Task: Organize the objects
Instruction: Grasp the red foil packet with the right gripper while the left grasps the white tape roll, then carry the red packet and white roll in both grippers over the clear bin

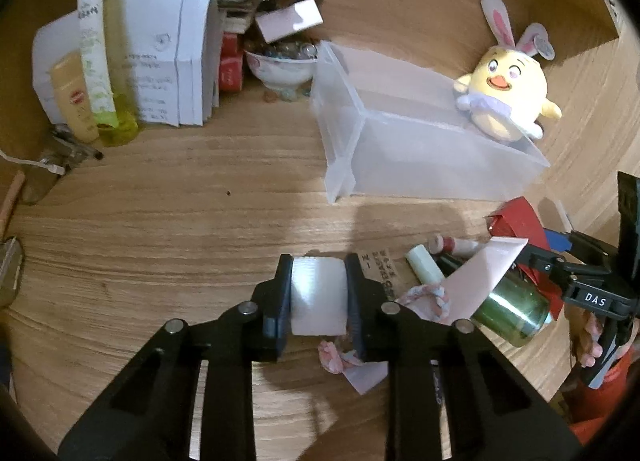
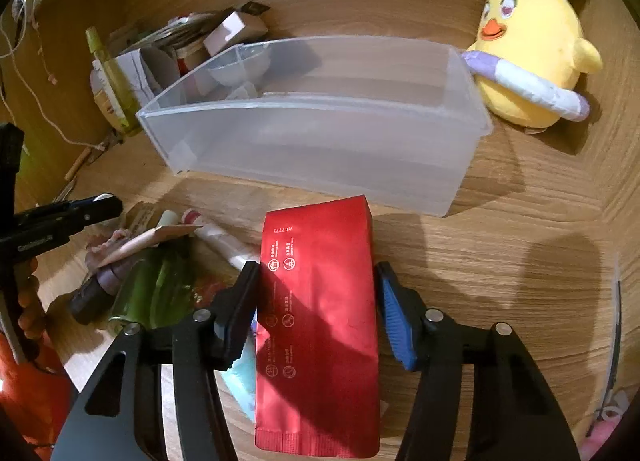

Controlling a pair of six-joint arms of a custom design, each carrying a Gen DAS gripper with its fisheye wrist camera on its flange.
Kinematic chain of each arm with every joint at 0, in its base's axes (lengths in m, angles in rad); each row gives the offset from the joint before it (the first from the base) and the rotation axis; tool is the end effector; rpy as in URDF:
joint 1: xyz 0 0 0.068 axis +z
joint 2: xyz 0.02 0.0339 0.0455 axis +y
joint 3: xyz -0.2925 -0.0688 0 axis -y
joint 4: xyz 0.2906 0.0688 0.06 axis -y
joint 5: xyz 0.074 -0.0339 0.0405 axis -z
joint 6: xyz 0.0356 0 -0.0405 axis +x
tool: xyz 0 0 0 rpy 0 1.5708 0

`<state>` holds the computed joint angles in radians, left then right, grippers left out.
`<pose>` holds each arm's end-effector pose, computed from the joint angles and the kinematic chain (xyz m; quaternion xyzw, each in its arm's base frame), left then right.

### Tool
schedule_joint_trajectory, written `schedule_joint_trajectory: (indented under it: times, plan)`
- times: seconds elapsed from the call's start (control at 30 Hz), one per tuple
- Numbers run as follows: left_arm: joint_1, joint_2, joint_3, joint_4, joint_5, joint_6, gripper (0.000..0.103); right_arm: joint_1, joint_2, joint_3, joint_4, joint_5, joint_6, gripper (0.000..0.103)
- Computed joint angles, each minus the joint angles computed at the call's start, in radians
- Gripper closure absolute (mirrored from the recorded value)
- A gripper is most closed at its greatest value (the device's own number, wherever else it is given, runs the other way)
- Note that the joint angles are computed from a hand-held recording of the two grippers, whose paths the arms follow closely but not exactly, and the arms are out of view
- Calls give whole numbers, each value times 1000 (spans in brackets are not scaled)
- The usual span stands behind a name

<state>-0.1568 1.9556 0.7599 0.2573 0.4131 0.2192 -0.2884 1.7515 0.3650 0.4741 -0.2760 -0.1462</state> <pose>0.3485 -0.0696 0.0502 0.2365 0.9019 -0.1853 0.3103 0.2434 -0.0621 0.0409 0.0222 0.9381 0.0581 0.3407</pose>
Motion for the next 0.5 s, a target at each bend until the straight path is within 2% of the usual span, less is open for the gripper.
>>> schedule_joint_trajectory:
  times: [0.2, 0.5]
  plan:
    - [-1, -54, -40, 43, -11, -15, 79, -10, -48, -36, 42, 22, 1, 50]
    - [-20, -176, -95, 75, -9, -49, 79, -55, -238, -95, -15, -49, -23, 50]
